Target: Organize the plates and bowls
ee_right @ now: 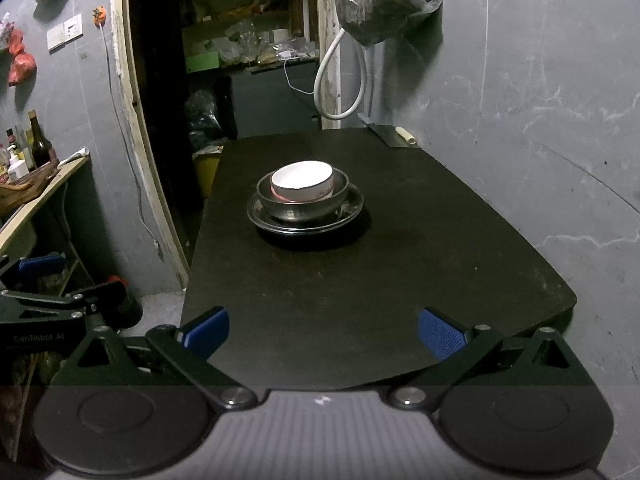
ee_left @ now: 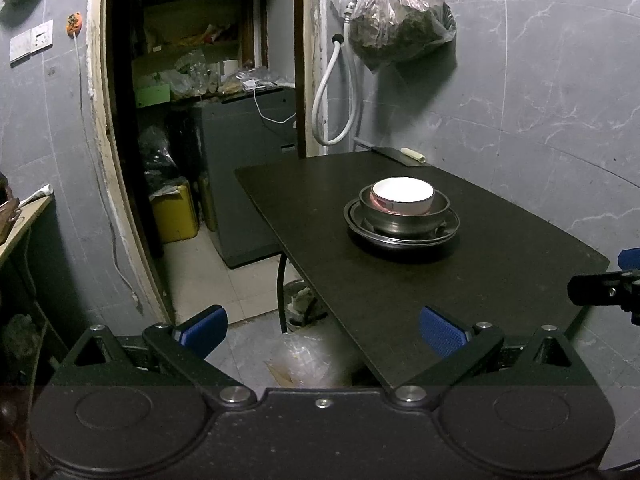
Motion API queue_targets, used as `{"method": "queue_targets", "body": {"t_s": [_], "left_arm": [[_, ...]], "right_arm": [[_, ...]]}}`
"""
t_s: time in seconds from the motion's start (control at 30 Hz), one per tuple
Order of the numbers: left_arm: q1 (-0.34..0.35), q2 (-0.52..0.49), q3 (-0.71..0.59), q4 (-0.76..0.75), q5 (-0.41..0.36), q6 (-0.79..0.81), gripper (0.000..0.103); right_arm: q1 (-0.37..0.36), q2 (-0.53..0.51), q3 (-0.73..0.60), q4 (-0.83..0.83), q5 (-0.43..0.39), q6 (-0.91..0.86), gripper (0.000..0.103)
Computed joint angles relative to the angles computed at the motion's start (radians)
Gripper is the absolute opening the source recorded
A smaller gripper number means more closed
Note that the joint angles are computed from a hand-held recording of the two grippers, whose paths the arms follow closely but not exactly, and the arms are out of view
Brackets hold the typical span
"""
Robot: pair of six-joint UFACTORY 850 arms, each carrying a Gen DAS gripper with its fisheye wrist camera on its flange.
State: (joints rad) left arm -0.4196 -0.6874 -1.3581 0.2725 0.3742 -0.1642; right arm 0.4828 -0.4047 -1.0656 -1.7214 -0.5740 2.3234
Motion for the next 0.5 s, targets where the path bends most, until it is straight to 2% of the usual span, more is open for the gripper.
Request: {"method": "queue_targets", "body": {"t_s": [0.5], "left_arm": [[0.002, -0.012, -0.020, 0.009, -0.014, -0.009, 0.102]], "right_arm": [[-0.005, -0.007, -0.011, 0.007, 0.010, -0.016, 0.103]]}}
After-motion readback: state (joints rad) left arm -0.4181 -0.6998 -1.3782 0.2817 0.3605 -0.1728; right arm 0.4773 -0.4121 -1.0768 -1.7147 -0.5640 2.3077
